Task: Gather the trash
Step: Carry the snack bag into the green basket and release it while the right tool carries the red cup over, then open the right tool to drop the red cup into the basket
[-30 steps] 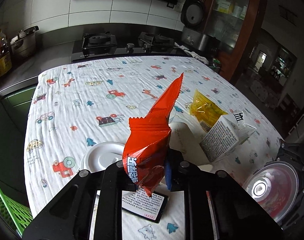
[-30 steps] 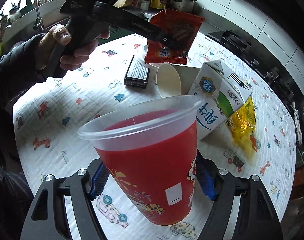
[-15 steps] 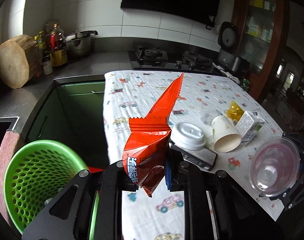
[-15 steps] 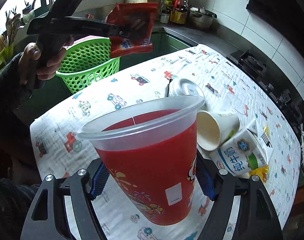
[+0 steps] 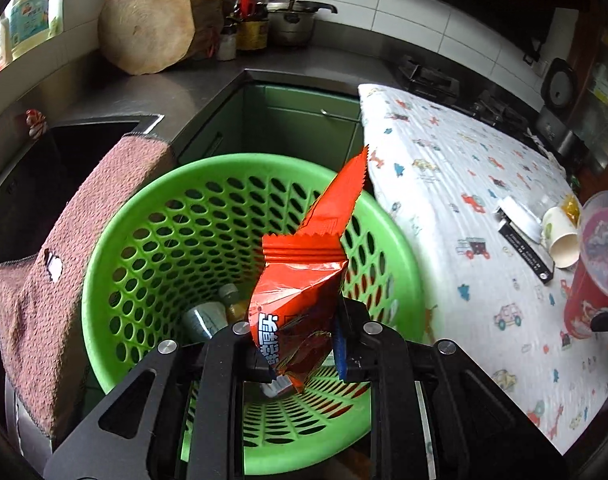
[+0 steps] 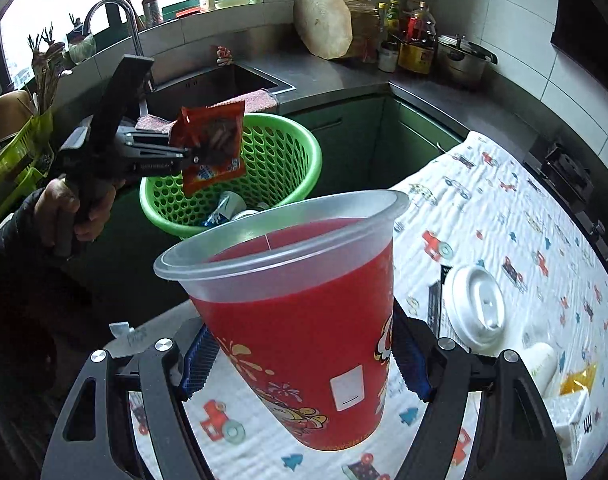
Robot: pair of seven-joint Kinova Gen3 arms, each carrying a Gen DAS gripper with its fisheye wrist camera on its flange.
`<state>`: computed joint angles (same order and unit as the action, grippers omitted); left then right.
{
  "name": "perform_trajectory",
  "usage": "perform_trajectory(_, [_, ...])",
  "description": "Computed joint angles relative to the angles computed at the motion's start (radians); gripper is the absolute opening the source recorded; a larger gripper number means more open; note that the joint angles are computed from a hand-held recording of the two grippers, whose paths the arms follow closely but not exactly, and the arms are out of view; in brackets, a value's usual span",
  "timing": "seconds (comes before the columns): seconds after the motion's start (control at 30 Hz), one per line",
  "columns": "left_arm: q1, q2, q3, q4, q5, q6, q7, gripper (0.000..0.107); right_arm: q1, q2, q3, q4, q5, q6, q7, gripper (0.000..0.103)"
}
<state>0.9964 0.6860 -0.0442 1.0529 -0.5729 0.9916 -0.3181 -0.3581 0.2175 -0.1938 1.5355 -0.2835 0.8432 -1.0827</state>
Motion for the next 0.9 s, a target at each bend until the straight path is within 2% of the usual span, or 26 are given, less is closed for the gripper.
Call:
perform_trajectory(0.1, [-0.022, -0.023, 0.009, 0.062, 0.027, -0.018, 0.017, 0.027, -0.030, 0.058, -0.009, -0.077, 0.007, 0.011, -0.027, 0.073])
perform_trajectory(0.27, [-0.018, -0.053, -0.001, 0.147, 0.014, -0.039, 0.090, 0.068, -0.073, 0.159, -0.022, -0.212, 0.013, 0.030, -0.073, 0.073])
perform_trajectory(0.53, [0.007, -0.115, -0.007, 0.264, -0.065, -0.080, 0.230, 0.075, -0.162, 0.310, -0.009, -0.414, 0.067, 0.054, -0.180, 0.073])
perform_trajectory(0.67, [0.019, -0.146, -0.002, 0.317, -0.110, -0.088, 0.322, 0.084, -0.208, 0.384, 0.001, -0.510, 0.104, 0.073, -0.220, 0.073])
perform_trajectory(0.8, [0.033, -0.170, 0.010, 0.362, -0.168, -0.093, 0.397, 0.084, -0.255, 0.443, 0.013, -0.586, 0.148, 0.097, -0.240, 0.073])
perform_trajectory(0.87, [0.033, -0.179, 0.021, 0.378, -0.189, -0.099, 0.427, 0.084, -0.303, 0.453, 0.047, -0.589, 0.204, 0.074, -0.274, 0.075])
perform_trajectory(0.9, [0.033, -0.181, 0.026, 0.384, -0.196, -0.100, 0.439, 0.084, -0.317, 0.465, 0.053, -0.604, 0.224, 0.081, -0.279, 0.080])
